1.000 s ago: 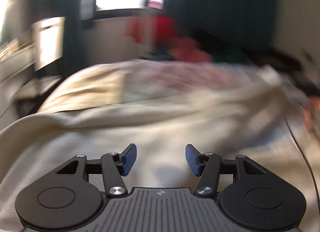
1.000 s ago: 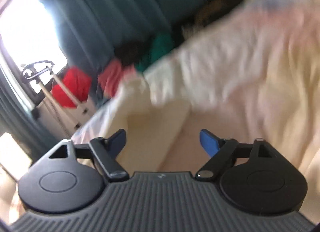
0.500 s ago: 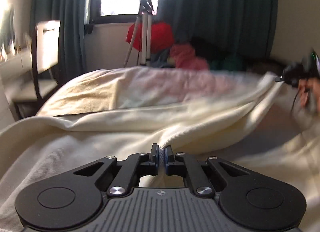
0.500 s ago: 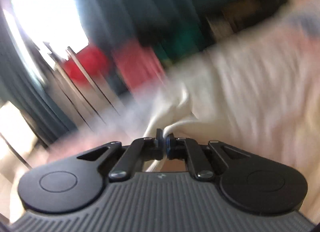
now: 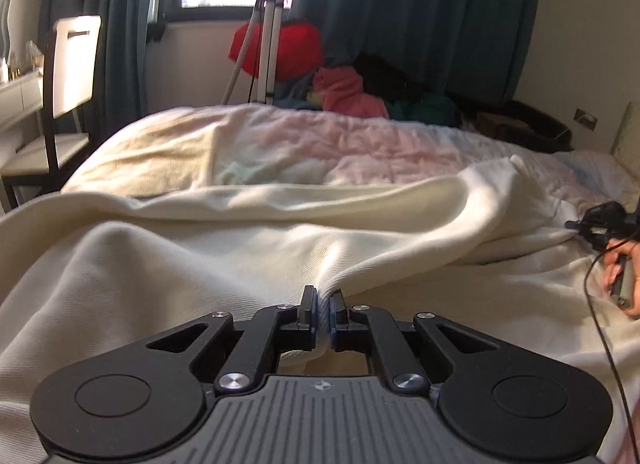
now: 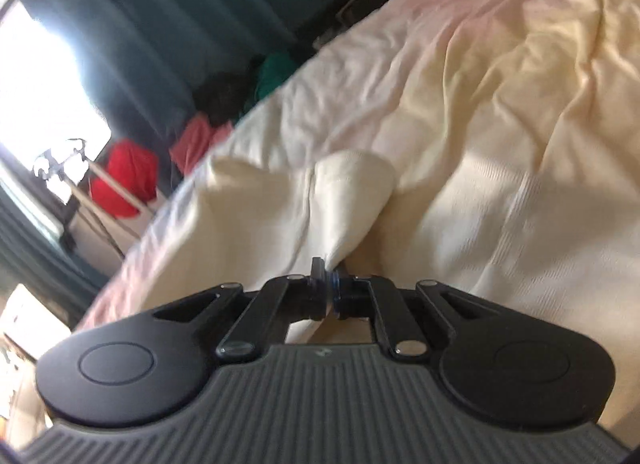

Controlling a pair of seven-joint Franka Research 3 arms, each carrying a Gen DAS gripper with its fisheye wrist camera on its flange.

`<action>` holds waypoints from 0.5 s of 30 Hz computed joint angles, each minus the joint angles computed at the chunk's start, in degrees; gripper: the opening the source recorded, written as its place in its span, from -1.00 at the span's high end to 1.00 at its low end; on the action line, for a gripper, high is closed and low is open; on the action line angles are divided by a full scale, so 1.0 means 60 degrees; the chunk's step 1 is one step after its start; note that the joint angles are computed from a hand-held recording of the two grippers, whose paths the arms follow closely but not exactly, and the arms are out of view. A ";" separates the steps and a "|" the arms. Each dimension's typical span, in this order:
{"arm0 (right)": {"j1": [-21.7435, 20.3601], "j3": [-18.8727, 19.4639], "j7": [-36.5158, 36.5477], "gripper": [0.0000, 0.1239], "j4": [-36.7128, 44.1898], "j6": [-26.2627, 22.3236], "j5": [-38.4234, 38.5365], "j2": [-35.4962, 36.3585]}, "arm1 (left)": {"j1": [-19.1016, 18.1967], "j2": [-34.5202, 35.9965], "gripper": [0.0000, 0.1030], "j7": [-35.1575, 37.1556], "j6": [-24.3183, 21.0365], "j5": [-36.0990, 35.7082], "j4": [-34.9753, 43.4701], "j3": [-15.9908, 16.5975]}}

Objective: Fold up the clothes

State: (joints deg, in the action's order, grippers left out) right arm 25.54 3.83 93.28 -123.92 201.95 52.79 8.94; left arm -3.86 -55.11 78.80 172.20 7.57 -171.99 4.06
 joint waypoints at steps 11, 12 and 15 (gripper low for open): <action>0.0402 -0.0394 -0.2134 0.76 -0.0383 -0.0485 0.1798 -0.0359 | 0.0364 -0.0019 0.53 -0.1031 -0.0385 -0.0015 -0.0037 -0.0792; 0.0857 -0.0698 -0.3808 0.67 -0.0012 -0.0559 0.3325 -0.0398 | 0.0380 -0.0236 0.30 -0.1186 -0.0542 0.0000 -0.0090 -0.0884; 0.0930 -0.0494 -0.5248 0.13 -0.0099 -0.0376 0.4397 -0.0843 | 0.0504 -0.1157 -0.17 -0.1846 -0.1288 0.0046 -0.0271 -0.1311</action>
